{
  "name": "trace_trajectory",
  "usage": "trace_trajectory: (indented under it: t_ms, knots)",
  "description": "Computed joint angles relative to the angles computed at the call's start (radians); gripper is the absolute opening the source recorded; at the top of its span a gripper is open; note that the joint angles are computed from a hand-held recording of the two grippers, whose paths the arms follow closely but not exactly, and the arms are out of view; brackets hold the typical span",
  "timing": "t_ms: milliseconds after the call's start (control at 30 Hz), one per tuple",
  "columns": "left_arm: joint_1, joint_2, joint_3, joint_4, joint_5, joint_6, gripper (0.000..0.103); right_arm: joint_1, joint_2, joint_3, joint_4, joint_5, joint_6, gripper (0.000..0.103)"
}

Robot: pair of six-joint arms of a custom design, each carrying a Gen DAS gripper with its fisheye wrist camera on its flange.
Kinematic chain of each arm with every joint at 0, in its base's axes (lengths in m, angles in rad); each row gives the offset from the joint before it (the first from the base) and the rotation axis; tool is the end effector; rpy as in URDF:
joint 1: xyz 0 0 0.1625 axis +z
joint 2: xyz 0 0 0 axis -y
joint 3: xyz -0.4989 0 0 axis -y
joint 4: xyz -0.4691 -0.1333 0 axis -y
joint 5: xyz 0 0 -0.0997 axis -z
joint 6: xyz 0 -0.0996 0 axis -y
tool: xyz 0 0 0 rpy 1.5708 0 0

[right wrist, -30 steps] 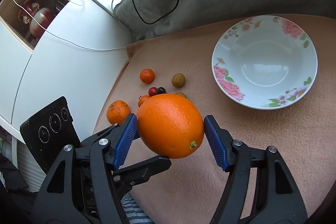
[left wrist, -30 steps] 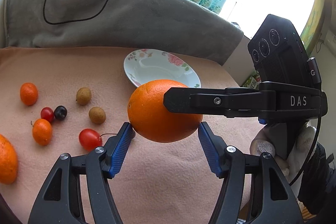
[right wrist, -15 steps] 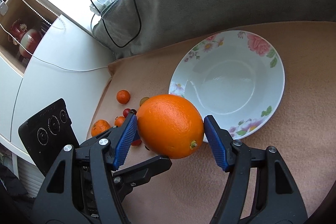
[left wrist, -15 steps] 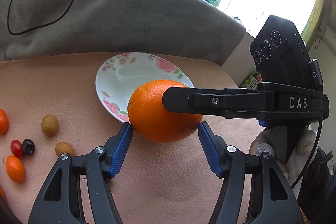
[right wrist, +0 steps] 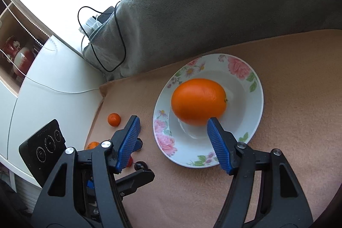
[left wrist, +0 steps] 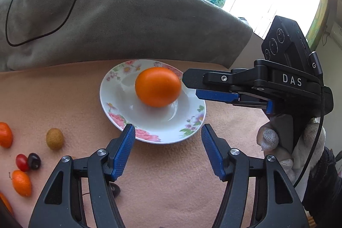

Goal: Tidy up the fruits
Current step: 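Open the right tool and withdraw it from the plate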

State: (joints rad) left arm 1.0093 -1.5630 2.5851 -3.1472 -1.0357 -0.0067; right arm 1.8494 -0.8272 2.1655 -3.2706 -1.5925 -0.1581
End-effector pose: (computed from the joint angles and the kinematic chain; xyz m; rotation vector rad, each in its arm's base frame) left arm -0.0457 -0.4183 0.2408 0.5241 2.5910 -0.9222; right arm 0.2840 -0.5161 0.0154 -0.6634 3.0179 -0.5657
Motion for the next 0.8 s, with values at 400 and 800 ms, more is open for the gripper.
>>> trace_trajectory:
  t_ms: [400, 800]
  knots:
    - [-0.049, -0.093, 0.048, 0.055, 0.099, -0.014, 0.064, 0.066, -0.004, 0.061, -0.169, -0.136, -0.061, 0.085]
    - [-0.073, -0.267, 0.081, 0.158, 0.210, -0.044, 0.064, 0.134, 0.008, 0.111, -0.269, -0.213, -0.098, 0.086]
